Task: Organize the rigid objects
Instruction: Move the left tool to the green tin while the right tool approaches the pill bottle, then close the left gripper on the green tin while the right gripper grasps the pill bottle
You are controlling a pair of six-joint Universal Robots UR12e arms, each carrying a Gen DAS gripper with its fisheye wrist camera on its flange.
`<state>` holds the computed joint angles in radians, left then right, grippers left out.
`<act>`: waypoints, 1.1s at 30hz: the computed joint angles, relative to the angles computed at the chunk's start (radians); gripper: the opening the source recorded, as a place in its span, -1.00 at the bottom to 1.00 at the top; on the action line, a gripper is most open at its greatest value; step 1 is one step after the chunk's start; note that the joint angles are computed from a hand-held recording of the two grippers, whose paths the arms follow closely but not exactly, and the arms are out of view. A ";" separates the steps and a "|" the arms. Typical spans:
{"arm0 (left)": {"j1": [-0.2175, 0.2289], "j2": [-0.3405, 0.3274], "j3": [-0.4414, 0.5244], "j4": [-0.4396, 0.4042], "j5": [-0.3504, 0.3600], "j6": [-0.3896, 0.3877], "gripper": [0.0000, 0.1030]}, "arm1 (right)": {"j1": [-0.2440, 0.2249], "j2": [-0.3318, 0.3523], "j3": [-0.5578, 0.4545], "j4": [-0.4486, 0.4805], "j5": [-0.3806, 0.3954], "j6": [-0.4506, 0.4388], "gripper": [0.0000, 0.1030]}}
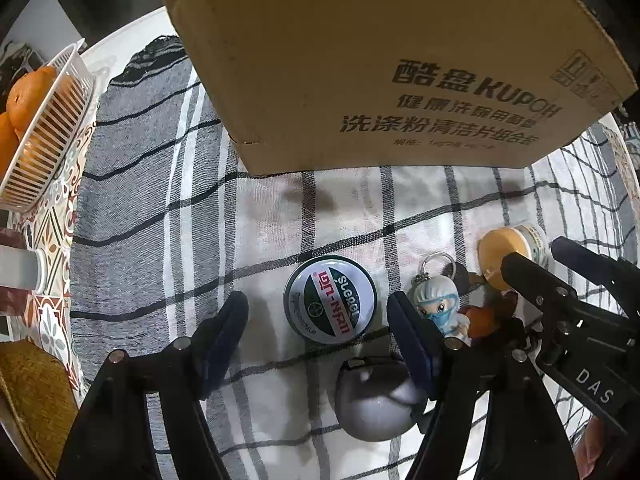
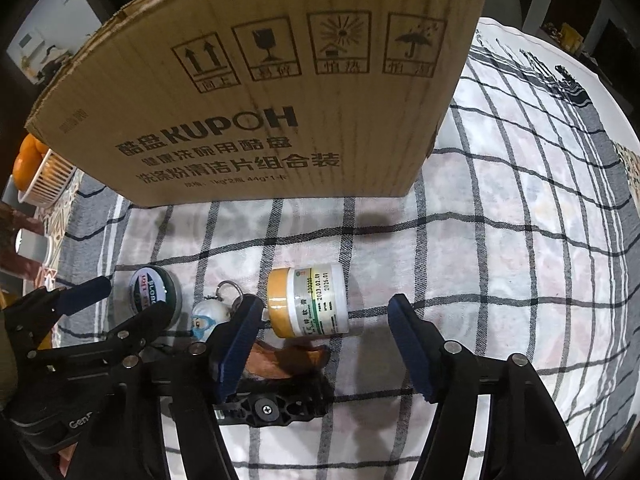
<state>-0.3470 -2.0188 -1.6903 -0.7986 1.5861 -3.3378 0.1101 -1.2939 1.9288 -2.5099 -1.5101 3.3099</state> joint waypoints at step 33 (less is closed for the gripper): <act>-0.011 0.021 -0.029 0.053 0.030 -0.031 -0.01 | 0.007 0.021 -0.005 -0.011 0.002 0.016 -0.19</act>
